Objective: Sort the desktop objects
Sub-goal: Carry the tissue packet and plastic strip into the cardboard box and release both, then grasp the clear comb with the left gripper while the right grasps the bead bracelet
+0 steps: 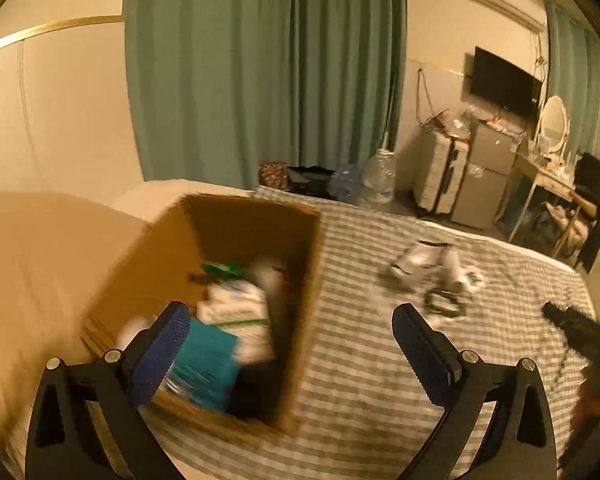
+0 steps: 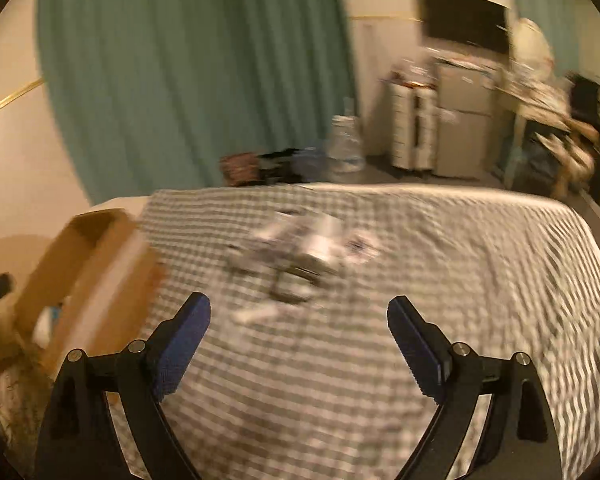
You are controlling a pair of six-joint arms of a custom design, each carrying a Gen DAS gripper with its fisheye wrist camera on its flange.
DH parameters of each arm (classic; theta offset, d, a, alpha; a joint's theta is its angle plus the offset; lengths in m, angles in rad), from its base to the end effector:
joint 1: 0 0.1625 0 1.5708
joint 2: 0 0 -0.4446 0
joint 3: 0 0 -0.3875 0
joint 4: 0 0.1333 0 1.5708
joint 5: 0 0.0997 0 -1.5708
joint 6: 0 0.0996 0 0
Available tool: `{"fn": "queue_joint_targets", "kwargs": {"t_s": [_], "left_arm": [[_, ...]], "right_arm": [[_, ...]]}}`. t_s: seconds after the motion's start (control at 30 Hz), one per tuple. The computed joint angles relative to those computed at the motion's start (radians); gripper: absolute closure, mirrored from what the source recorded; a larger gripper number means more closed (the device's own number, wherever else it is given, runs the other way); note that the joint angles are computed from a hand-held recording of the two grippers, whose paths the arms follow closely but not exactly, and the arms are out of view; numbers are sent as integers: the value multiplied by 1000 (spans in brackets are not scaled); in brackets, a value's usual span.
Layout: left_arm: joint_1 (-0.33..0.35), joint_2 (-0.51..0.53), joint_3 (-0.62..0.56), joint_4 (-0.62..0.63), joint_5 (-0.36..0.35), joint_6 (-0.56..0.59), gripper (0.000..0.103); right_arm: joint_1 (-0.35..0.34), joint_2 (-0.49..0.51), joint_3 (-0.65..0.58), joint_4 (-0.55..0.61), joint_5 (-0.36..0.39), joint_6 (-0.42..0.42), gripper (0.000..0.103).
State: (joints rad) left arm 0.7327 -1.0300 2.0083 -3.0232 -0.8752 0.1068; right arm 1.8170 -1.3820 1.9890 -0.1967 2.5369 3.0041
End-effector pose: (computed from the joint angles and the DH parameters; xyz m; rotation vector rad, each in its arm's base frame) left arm -0.2910 -0.5271 0.1997 0.9478 2.3384 -0.8929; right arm 0.1507 -0.3889 0.2642 -0.2801 -1.9980 1.3032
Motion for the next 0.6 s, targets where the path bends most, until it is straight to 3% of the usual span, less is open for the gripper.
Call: {"fn": "queue_joint_targets", "kwargs": {"t_s": [0.1, 0.2, 0.37, 0.6], "left_arm": [[-60, -6, 99, -23, -21, -76, 0], [-86, 31, 131, -6, -46, -118, 0], [-100, 142, 94, 28, -29, -178, 0], [-32, 333, -57, 56, -100, -256, 0]], "right_arm": [[-28, -66, 100, -42, -46, 30, 13], [-56, -91, 182, -154, -76, -55, 13], [-110, -95, 197, -158, -160, -60, 13], [-197, -110, 200, -140, -232, -61, 13]]}}
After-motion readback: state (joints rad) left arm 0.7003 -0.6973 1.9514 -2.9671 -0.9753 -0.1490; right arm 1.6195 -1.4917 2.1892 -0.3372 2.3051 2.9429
